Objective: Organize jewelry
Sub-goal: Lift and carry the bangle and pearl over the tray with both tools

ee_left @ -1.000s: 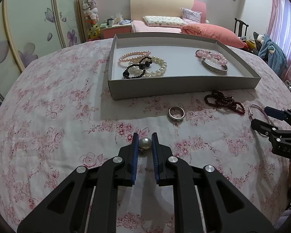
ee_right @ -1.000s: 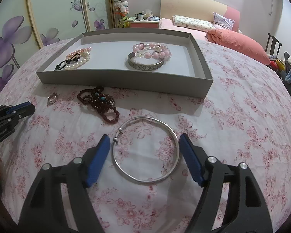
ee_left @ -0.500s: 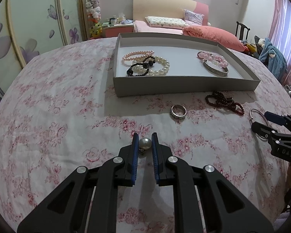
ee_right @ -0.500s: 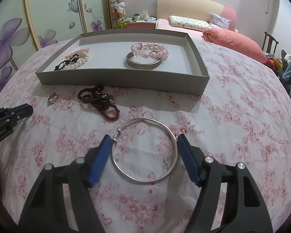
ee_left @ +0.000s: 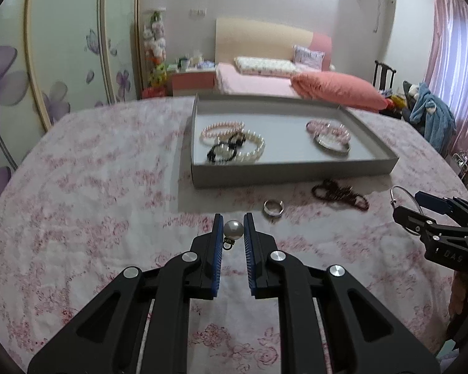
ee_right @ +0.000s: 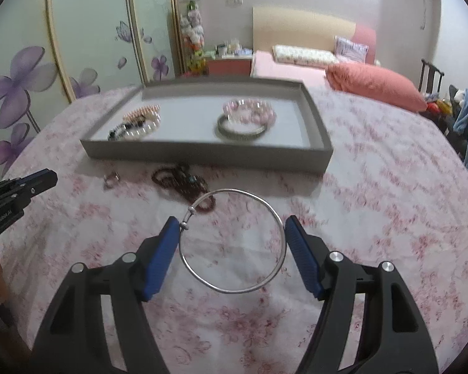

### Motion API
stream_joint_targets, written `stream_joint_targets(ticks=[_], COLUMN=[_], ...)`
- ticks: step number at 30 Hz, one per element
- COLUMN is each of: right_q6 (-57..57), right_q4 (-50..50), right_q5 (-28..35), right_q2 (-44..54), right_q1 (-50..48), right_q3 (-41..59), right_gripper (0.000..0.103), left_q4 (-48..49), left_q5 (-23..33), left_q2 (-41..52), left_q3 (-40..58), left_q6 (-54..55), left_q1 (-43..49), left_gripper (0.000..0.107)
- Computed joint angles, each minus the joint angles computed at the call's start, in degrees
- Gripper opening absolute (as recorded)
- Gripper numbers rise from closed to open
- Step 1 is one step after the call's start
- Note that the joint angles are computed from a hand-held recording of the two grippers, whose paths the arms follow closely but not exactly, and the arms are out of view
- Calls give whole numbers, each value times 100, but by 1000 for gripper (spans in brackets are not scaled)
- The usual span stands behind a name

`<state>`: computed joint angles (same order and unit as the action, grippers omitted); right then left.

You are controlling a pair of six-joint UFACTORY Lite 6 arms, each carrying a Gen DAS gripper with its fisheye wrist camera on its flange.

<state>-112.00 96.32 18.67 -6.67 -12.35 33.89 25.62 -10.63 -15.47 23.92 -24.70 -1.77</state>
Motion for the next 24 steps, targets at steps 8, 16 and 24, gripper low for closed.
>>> stream_joint_targets(ticks=[8,16,24], right_q6=[-284,-743,-1192], right_q4=[436,1041,1689], right_q5=[113,150,178], right_q2=[-734,-1339,-1949], right_q1=[52,169,320], right_q3=[-211,-378,-542], right_gripper=[68,68,68], left_q4=[-2270,-3399,-4089], left_q5=[-51,-131,-288], left_q2=[-792,-1229,-1503], left_q3=[-299,-427,-436], left_q6=[2119,3168,3795], left_q1=[-395,-636,-810], left_gripper=[14,14,14])
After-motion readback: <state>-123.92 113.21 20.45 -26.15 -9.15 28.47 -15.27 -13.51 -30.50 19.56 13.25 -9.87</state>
